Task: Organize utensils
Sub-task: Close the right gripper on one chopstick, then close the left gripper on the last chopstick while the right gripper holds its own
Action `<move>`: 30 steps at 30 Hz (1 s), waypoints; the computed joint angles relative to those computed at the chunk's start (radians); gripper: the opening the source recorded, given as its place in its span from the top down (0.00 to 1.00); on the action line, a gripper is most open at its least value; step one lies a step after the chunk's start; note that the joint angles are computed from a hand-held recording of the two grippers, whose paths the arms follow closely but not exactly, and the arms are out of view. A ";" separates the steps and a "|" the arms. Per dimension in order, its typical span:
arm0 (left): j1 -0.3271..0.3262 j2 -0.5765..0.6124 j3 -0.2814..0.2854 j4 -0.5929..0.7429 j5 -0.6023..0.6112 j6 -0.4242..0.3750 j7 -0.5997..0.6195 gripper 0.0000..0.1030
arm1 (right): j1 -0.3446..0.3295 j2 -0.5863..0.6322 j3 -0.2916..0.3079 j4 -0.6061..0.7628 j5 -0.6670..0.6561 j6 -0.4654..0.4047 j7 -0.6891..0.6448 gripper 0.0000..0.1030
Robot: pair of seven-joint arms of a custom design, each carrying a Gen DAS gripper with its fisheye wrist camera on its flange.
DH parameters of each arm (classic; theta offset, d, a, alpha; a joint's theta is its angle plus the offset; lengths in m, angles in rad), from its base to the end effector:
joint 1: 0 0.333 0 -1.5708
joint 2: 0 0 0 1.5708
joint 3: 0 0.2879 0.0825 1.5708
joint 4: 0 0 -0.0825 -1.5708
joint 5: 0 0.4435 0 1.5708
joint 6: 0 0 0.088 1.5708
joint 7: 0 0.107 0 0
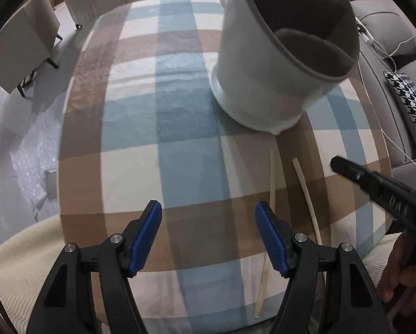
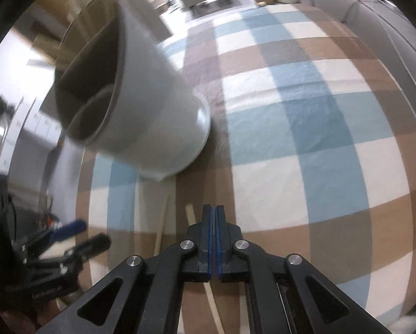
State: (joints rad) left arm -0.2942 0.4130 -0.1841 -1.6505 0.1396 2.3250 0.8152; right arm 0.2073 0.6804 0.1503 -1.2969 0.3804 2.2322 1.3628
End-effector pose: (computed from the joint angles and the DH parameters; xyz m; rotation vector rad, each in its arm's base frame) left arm 0.6579 -0.3244 0.3504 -2.3644 1.8930 -0.3941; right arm 0.7529 0.2654 0.3314 -2.1654 1.5595 0.2043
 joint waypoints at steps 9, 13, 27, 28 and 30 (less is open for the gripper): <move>0.017 -0.069 0.015 -0.089 0.010 -0.015 -0.091 0.37 | 0.081 0.031 -0.012 0.049 -0.125 -0.043 -0.148 0.80; 0.040 -0.099 0.016 -0.136 -0.002 0.003 -0.117 0.37 | 0.130 0.073 -0.041 0.098 -0.213 -0.049 -0.138 0.80; 0.049 -0.097 0.008 -0.148 0.020 0.060 -0.116 0.37 | 0.147 0.101 -0.027 0.123 -0.249 0.010 -0.037 0.95; 0.048 -0.091 0.007 -0.140 0.019 0.062 -0.110 0.37 | 0.139 0.101 -0.023 0.127 -0.231 0.006 -0.027 0.95; 0.044 -0.081 0.005 -0.121 0.018 0.056 -0.098 0.37 | 0.108 0.085 -0.005 0.109 -0.168 0.022 -0.004 0.95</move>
State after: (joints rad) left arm -0.2506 0.3316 -0.1790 -1.7711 0.1580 2.3806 0.7170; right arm 0.3149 0.7650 0.1456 -1.1876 0.2120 2.2543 1.3585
